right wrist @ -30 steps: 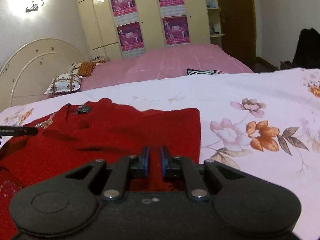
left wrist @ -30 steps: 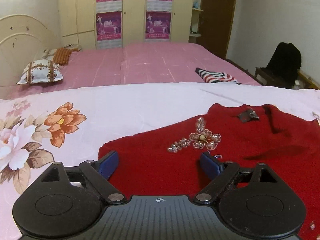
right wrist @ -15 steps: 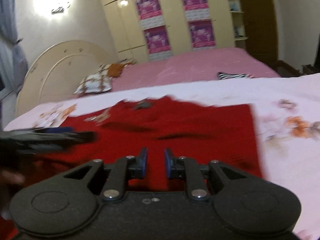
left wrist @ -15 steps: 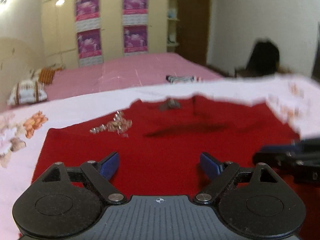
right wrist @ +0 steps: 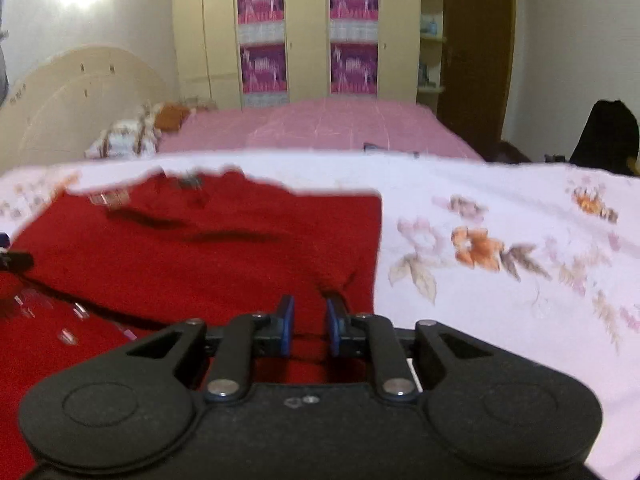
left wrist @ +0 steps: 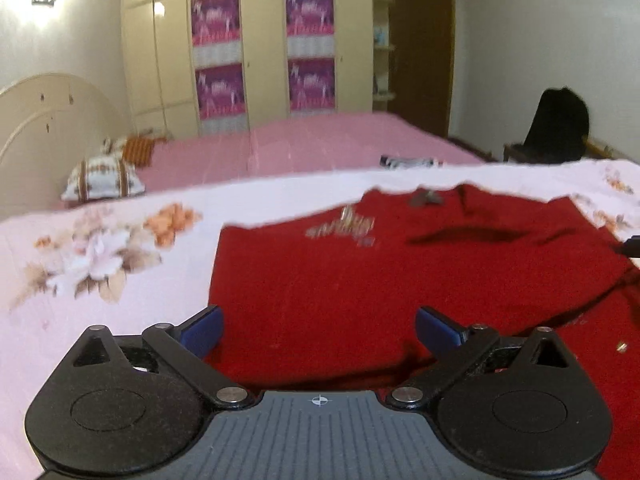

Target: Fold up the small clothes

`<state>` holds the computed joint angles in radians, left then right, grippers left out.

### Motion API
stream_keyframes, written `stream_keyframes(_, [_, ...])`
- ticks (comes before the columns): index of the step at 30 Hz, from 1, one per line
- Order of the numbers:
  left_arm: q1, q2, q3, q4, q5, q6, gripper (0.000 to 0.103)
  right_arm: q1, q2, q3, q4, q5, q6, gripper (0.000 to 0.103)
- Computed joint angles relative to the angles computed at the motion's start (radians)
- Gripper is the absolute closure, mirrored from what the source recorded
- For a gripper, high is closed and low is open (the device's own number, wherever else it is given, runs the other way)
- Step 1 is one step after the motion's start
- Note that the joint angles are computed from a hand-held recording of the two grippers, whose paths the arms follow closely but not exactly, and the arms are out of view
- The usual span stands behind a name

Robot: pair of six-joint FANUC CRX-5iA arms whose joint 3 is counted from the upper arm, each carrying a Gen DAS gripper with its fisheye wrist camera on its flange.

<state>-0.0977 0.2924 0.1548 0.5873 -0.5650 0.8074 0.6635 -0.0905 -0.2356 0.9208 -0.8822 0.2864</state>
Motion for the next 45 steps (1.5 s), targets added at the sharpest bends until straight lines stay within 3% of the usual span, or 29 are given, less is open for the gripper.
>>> stream_keyframes(2, [-0.002,-0.01,-0.025,0.048,0.021,-0.036,0.002,0.005,0.005,0.005,0.003,0.022,0.003,0.081])
stream_keyframes(5, [0.004,0.023,-0.003,0.148,-0.061,-0.074,0.008,0.005,0.037,0.039,-0.044,0.052,0.061,0.082])
stream_keyframes(8, [0.006,0.089,0.106,0.016,-0.192,0.038,0.004,0.014,0.095,0.092,-0.087,-0.032,0.092,0.086])
stream_keyframes(11, [0.008,0.085,0.136,-0.019,-0.215,0.044,0.003,0.005,0.084,0.086,-0.11,-0.024,0.054,0.084])
stream_keyframes(13, [0.019,0.047,0.095,-0.007,-0.181,0.022,0.003,0.01,0.061,0.078,-0.101,-0.024,0.031,0.08])
stream_keyframes(15, [0.049,0.012,0.049,0.03,-0.184,0.005,0.003,0.012,0.011,0.034,-0.079,0.001,-0.041,0.065])
stream_keyframes(17, [0.085,-0.029,0.011,0.025,-0.207,0.007,0.003,0.031,-0.032,-0.002,-0.047,-0.039,-0.118,0.027])
stream_keyframes(18, [0.101,-0.041,0.01,0.002,-0.242,0.015,0.003,0.046,-0.056,-0.021,-0.034,-0.068,-0.145,0.021])
stream_keyframes(21, [0.148,-0.11,-0.04,-0.079,-0.294,0.016,0.003,0.096,-0.147,-0.066,-0.096,-0.116,-0.185,0.026])
stream_keyframes(29, [0.304,-0.348,-0.318,0.008,-0.405,-0.043,0.003,0.389,-0.337,-0.179,-0.143,-0.369,-0.451,0.03])
stream_keyframes(36, [0.397,-0.466,-0.469,0.14,-0.527,-0.085,0.003,0.623,-0.411,-0.226,-0.157,-0.479,-0.76,0.031])
stream_keyframes(41, [0.462,-0.483,-0.547,0.283,-0.648,-0.04,0.004,0.723,-0.446,-0.264,-0.134,-0.426,-0.885,0.031])
stream_keyframes(45, [0.496,-0.463,-0.618,0.433,-0.734,0.026,0.004,0.751,-0.464,-0.314,-0.083,-0.345,-0.99,0.034])
